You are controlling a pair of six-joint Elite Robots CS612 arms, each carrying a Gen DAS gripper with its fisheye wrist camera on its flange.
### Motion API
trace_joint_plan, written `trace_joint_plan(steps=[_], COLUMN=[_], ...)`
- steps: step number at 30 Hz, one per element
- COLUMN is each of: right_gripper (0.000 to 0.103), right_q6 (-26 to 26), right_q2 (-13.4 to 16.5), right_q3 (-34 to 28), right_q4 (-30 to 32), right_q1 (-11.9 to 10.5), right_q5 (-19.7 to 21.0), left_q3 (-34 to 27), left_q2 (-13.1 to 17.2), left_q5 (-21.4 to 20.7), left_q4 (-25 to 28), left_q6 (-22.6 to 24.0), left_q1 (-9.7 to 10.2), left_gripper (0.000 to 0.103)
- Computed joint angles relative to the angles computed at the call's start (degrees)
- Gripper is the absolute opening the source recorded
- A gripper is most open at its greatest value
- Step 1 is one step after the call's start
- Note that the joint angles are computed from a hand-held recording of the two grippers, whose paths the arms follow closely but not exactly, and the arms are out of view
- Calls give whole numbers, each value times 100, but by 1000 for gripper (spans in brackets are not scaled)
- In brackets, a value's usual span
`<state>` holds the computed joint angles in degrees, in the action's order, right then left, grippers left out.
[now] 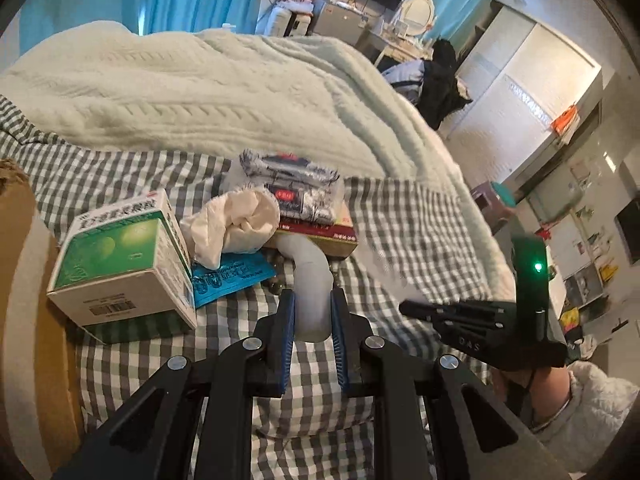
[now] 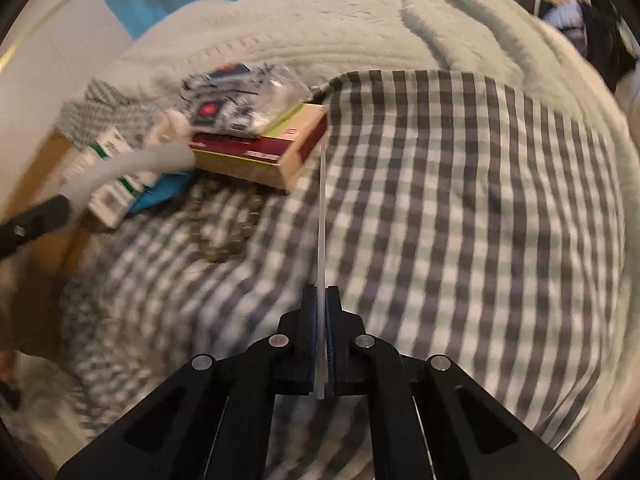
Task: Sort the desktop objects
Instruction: 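Carry the white cylinder and clear comb to the box and release both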
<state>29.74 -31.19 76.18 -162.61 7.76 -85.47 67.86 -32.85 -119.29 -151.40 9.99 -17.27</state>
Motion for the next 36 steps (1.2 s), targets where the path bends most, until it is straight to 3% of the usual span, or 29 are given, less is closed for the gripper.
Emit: trace_joint_plan(steps=[6, 11, 15, 21, 24, 27, 31, 32, 33, 34, 35, 36], right_gripper=[3, 3, 3, 4, 4, 8, 9, 17, 37, 51, 52, 53], right_q6=[564, 185, -383, -803, -977, -937, -884, -873, -861, -842, -804, -791], right_q2=[-230, -408, -325, 185, 579, 791, 940, 961, 977, 959, 909, 858], right_q3=[271, 38, -481, -1649, -2403, -2779, -3086, -3126, -3158, -3120, -3010, -2911], right_q4=[-931, -1249, -1236, -848, -255, 36, 248, 275, 301, 255, 112, 32], right_q1=[10, 154, 334, 533, 649, 710, 771, 782, 781, 783, 781, 772], right_q5=[518, 567, 651, 1327, 1615, 1898, 2109, 2115, 2110, 2092, 2012, 1944], left_q3=[188, 294, 385, 539, 556, 537, 474, 465, 443, 453, 459, 480], left_q2=[-170, -311, -435, -593, -591, -561, -475, -467, -458, -465, -467, -476], left_q5=[-258, -309, -324, 450, 1010, 1630, 1975, 2089, 2241, 2271, 2265, 2271], left_q4=[-436, -947, -1713, -2220, -2048, -1632, -1119, -997, -858, -821, -831, -895], left_q6=[-276, -612, -1052, -1141, -1193, -1126, -1337, -1398, -1487, -1541, -1594, -1700], left_q1=[135, 269, 456, 642, 720, 779, 830, 830, 828, 843, 857, 864], left_gripper=[17, 17, 17, 17, 17, 18, 22, 26, 30, 41, 59, 68])
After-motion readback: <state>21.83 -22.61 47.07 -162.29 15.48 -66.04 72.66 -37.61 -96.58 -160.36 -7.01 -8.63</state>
